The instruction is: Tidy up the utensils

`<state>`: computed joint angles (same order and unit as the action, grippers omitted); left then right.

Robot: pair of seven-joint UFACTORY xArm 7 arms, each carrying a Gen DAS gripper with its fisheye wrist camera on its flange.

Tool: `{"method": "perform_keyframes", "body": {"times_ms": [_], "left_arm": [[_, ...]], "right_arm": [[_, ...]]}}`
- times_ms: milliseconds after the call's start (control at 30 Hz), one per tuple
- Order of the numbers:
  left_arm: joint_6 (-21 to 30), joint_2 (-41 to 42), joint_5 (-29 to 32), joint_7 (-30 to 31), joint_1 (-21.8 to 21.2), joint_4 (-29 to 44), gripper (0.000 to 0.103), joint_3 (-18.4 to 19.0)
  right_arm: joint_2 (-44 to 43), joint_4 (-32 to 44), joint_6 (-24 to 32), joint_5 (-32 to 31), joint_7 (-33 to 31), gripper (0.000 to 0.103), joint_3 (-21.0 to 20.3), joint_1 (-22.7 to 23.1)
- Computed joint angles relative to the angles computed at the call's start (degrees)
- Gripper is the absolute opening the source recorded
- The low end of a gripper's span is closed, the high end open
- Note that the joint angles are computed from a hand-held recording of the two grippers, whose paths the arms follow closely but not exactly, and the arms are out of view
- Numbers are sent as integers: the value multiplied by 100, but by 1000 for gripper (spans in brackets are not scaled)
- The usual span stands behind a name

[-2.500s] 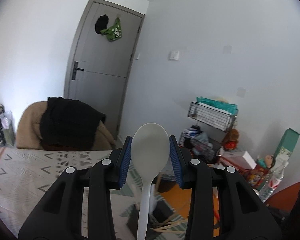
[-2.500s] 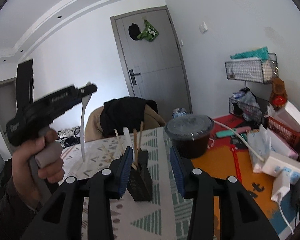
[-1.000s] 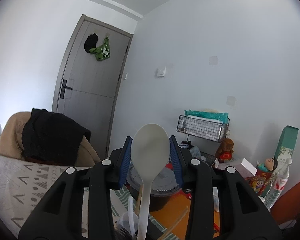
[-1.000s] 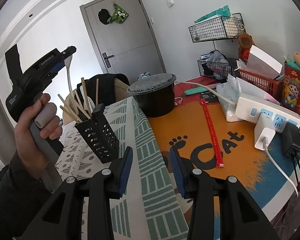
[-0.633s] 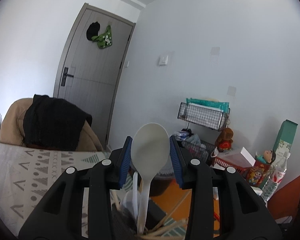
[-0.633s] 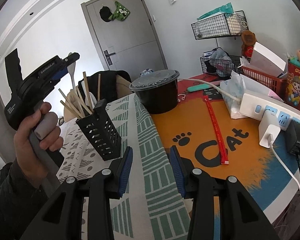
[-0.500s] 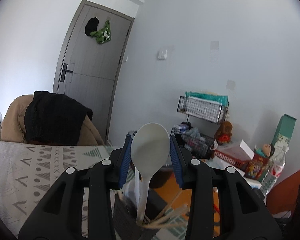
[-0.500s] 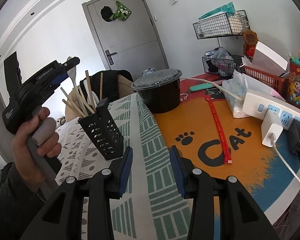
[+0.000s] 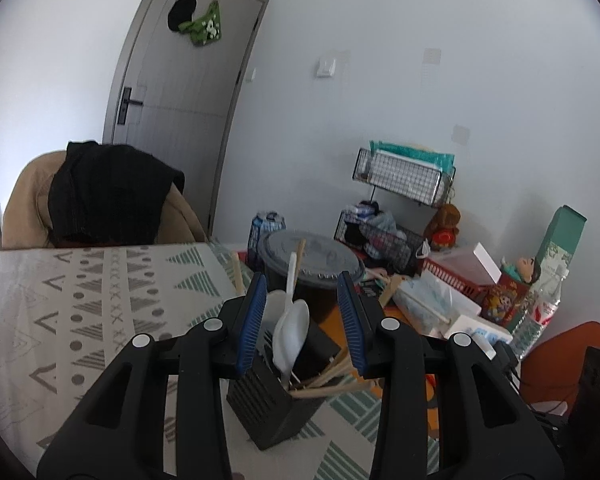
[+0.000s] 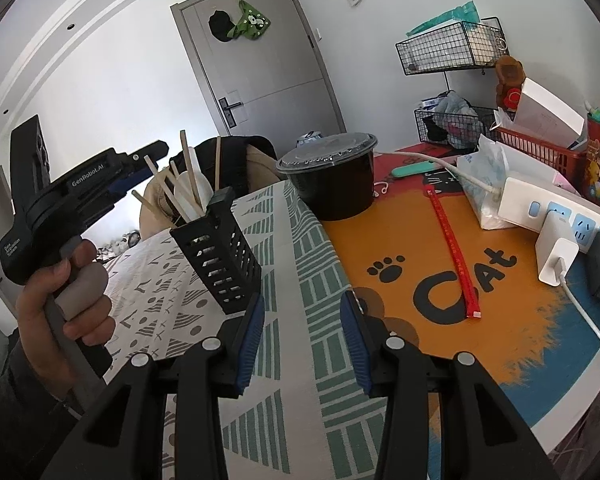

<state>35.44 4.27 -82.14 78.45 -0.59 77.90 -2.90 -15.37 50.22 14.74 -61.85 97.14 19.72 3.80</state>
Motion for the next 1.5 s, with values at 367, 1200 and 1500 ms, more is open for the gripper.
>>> {"method": "perform_keyframes", "body": {"times_ms": [367,1200,1500], "left_arm": [[419,45,472,-532,222,137,64,87],[311,-670,766,-93,791,-499,97,772],[268,-923,789,-16,933,-765,97,1060]], "right_arm": [[247,181,-106,-243,188,40,-55,51],[1451,1692,244,-447,-317,63,-690,1475],[1750,2132,279,-236,-768,78,-898,1868]]}}
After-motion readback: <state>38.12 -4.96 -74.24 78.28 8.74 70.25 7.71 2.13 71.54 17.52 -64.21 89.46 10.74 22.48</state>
